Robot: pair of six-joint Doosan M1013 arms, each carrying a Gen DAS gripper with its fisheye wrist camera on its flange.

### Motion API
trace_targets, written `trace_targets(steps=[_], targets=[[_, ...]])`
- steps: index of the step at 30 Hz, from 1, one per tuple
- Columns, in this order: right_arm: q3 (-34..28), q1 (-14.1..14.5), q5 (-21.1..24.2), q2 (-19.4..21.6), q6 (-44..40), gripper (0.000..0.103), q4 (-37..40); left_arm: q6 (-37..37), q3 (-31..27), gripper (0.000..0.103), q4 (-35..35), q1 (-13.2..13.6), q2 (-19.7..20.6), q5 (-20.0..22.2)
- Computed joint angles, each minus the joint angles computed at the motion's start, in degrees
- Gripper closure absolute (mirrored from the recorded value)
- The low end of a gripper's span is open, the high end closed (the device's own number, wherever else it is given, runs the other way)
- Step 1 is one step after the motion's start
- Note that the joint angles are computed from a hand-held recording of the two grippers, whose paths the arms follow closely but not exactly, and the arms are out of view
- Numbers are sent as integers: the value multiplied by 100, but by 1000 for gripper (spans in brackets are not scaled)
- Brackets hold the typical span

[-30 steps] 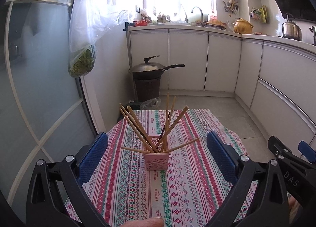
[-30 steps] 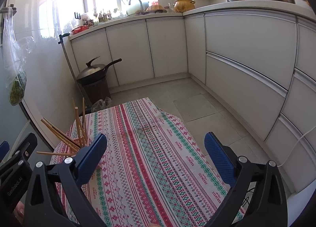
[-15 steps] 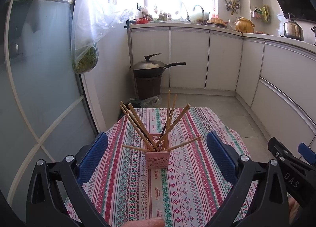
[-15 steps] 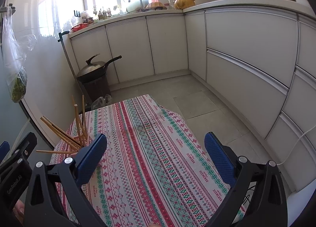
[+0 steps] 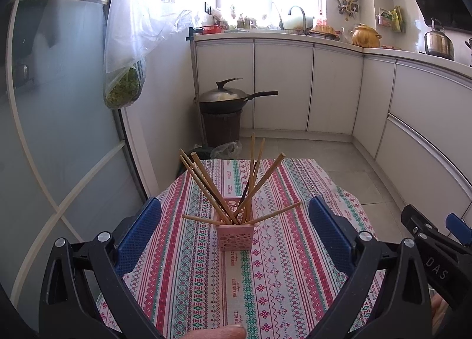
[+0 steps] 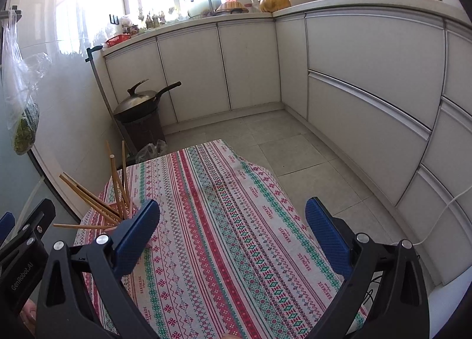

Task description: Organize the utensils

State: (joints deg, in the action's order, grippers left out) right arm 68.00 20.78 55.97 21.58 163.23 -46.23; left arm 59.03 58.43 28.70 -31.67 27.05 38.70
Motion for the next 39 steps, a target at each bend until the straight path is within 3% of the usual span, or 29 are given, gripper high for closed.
trace_targets(steps=[39], targets=[[38,-25,-40,0,-25,7,98,-33,38,7,74,10,19,2]])
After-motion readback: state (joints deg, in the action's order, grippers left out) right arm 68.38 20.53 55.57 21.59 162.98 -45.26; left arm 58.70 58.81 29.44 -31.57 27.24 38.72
